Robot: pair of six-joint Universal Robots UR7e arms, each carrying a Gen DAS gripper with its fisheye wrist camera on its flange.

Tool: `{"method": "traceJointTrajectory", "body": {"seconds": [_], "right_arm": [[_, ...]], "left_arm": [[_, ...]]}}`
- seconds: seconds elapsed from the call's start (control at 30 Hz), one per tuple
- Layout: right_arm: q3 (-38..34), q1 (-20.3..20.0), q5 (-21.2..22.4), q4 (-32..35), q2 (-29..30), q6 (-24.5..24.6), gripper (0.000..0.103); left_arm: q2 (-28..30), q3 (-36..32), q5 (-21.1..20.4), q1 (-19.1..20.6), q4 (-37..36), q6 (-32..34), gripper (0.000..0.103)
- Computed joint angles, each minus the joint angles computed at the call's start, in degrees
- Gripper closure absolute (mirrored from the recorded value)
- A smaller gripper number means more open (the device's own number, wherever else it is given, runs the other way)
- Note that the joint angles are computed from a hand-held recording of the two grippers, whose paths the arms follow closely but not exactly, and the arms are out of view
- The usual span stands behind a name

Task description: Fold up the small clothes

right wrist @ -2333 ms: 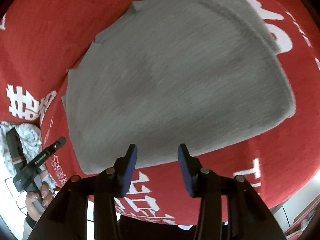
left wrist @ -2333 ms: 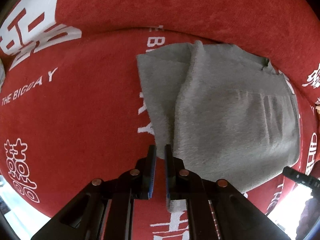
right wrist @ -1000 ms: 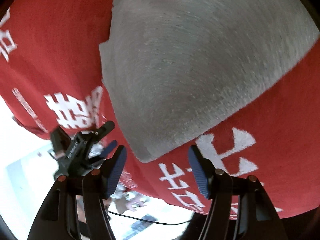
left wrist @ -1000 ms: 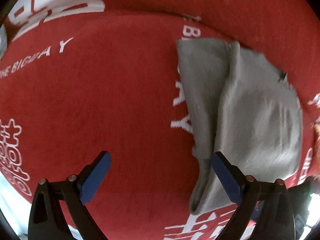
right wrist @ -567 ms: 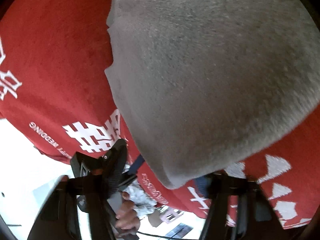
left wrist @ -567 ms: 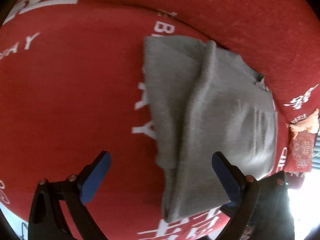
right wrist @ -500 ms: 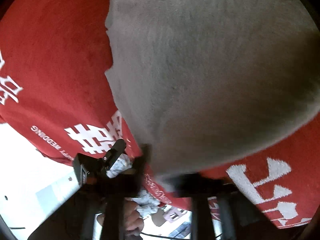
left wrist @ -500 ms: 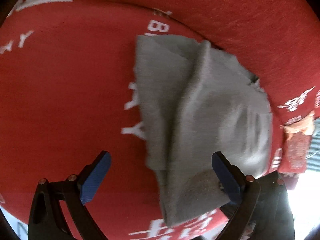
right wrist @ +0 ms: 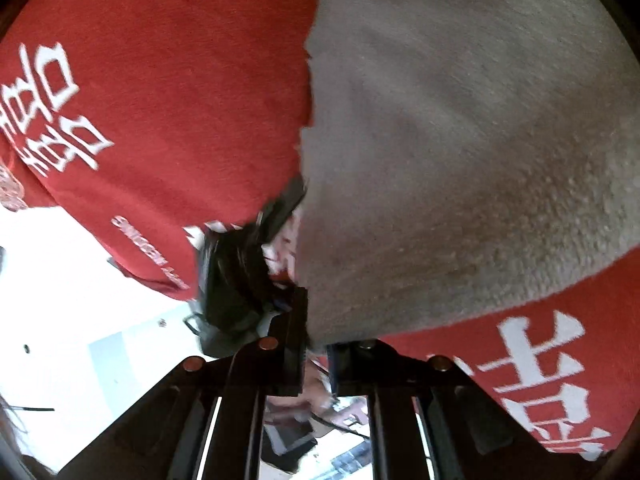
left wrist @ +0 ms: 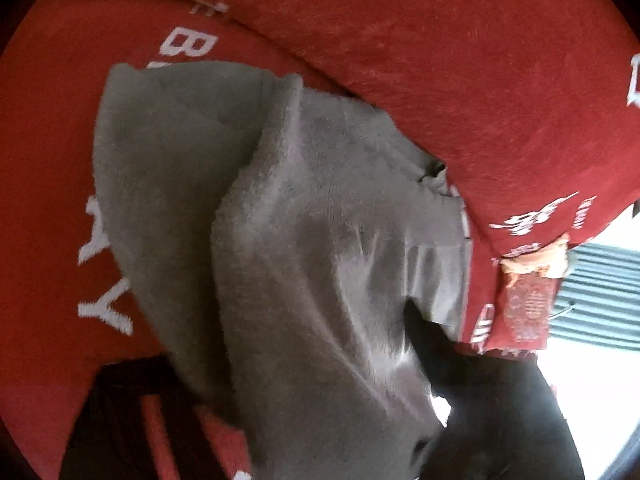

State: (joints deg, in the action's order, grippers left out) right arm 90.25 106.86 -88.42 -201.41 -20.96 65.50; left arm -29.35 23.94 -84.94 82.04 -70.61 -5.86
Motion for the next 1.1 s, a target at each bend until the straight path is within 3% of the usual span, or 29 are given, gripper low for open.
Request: {"method": "traceJointTrajectory", "body": {"seconds": [0.07, 0.2, 0.3, 0.4, 0.5, 0.67, 0.73, 0.77, 0.87, 1.1], "right_arm": [[0.62, 0.08, 0.11, 5.82, -1.43, -1.00, 0.094], [1.38, 0.62, -0.61, 24.88, -7.24, -7.77, 0.090], [2.41, 1.23, -3.79, 32.27, -11.65, -12.53, 0.090], [2.13, 1.85, -12.41, 37.99, -15.04, -13.64, 0.090], [1.32, 1.11, -18.05, 38.70, -15.68, -13.17, 0.094], [-5.24, -1.00, -20.53, 42.34, -11.59, -17.29, 0.094], [-8.16, -1.83, -19.36, 47.27, -9.44, -17.61, 0.095], [-8.48, -2.13, -18.44, 47.85, -8.57, -17.40, 0.101], [-7.89, -2.22, -17.61, 45.08, -7.88, -17.64, 0.101], [-0.52, -4.68, -10.58, 34.15, -10.72, -16.27, 0.101]], "left_arm": [[0.08, 1.68, 1.59, -0.58, -0.32, -0.43, 0.068], [-2.20, 7.46, 5.10, -1.65, -3.75, 2.27, 0.068], [-2.60, 7.77, 7.03, -1.89, -3.46, 3.63, 0.068], [-2.39, 7.13, 8.45, -1.98, -2.56, 3.74, 0.068], [-2.84, 8.61, 9.95, -2.45, -3.64, 3.40, 0.067], [-5.62, 13.89, 12.47, -3.08, -8.16, 4.49, 0.070], [-7.55, 18.02, 14.30, -3.82, -11.74, 4.81, 0.073], [-8.10, 19.20, 15.11, -4.20, -12.77, 4.70, 0.075], [-10.22, 23.11, 17.15, -6.08, -16.71, 6.06, 0.077], [-12.97, 28.17, 15.00, -12.95, -23.41, 13.25, 0.078]]}}
